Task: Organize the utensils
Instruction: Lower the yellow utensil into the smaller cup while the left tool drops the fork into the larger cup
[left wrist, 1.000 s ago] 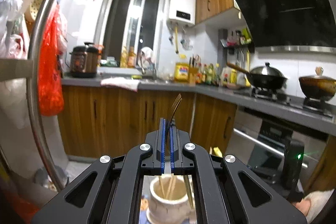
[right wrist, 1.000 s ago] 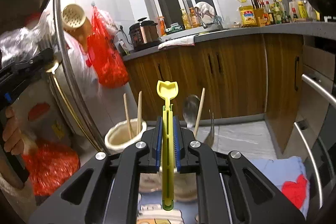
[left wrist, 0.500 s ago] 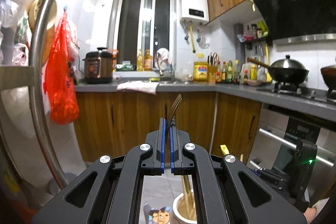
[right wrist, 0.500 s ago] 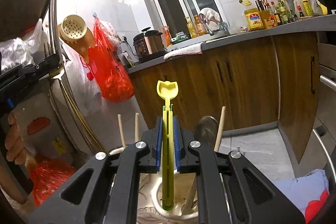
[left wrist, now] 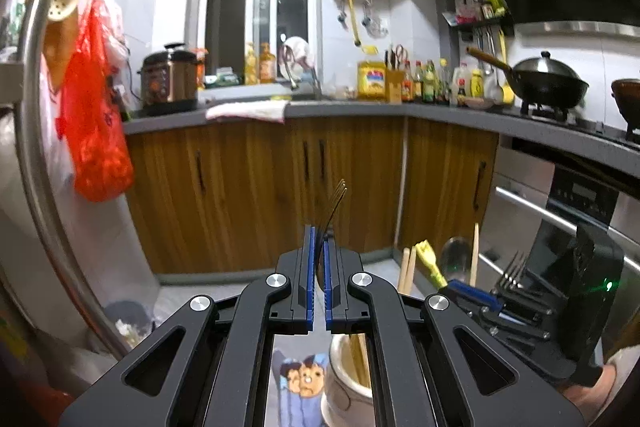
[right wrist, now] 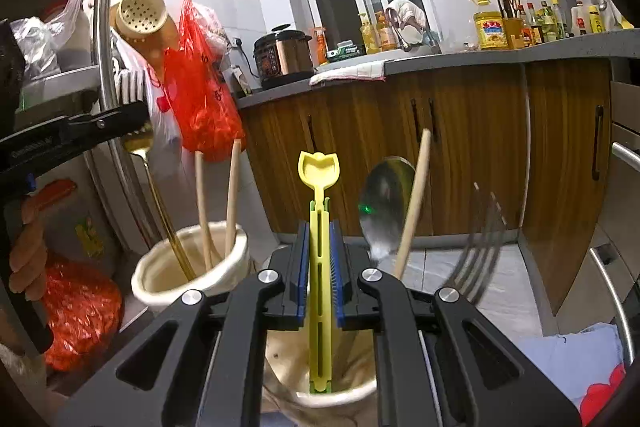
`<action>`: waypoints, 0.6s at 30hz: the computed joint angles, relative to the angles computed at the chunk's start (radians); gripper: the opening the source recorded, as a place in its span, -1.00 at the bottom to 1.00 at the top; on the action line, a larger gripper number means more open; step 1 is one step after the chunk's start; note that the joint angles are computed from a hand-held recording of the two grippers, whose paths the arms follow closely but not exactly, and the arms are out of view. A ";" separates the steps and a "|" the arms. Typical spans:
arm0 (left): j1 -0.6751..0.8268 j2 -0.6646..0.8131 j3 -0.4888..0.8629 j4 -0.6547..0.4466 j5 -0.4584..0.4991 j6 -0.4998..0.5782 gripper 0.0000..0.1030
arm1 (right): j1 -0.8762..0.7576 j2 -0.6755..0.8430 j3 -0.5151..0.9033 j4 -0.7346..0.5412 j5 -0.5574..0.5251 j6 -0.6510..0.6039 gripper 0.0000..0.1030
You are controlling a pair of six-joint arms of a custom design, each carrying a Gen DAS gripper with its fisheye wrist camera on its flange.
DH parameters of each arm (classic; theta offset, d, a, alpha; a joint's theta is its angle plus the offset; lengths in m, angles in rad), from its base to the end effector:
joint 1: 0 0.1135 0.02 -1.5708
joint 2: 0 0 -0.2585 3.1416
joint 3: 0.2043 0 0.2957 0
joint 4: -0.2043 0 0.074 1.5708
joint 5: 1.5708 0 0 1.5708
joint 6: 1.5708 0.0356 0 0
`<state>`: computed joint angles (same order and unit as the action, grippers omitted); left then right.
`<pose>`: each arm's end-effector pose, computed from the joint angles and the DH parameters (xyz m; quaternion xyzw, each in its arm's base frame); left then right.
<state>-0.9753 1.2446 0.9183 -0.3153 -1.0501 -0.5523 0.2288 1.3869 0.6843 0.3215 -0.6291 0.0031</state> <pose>0.1962 -0.2345 0.2675 -0.0572 0.8035 0.0555 0.5900 0.3146 0.0948 0.1881 -0.2610 0.7631 0.3162 0.4997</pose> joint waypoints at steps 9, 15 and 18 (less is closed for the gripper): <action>0.021 0.013 -0.019 -0.018 0.129 -0.032 -0.92 | -0.053 -0.006 0.023 -0.177 -0.118 -0.087 -0.81; 0.023 0.027 -0.020 -0.012 0.133 -0.037 -0.92 | -0.025 -0.020 0.032 -0.234 -0.069 -0.124 -0.81; 0.026 0.024 -0.023 -0.016 0.137 -0.047 -0.92 | -0.018 -0.021 0.038 -0.247 -0.055 -0.128 -0.81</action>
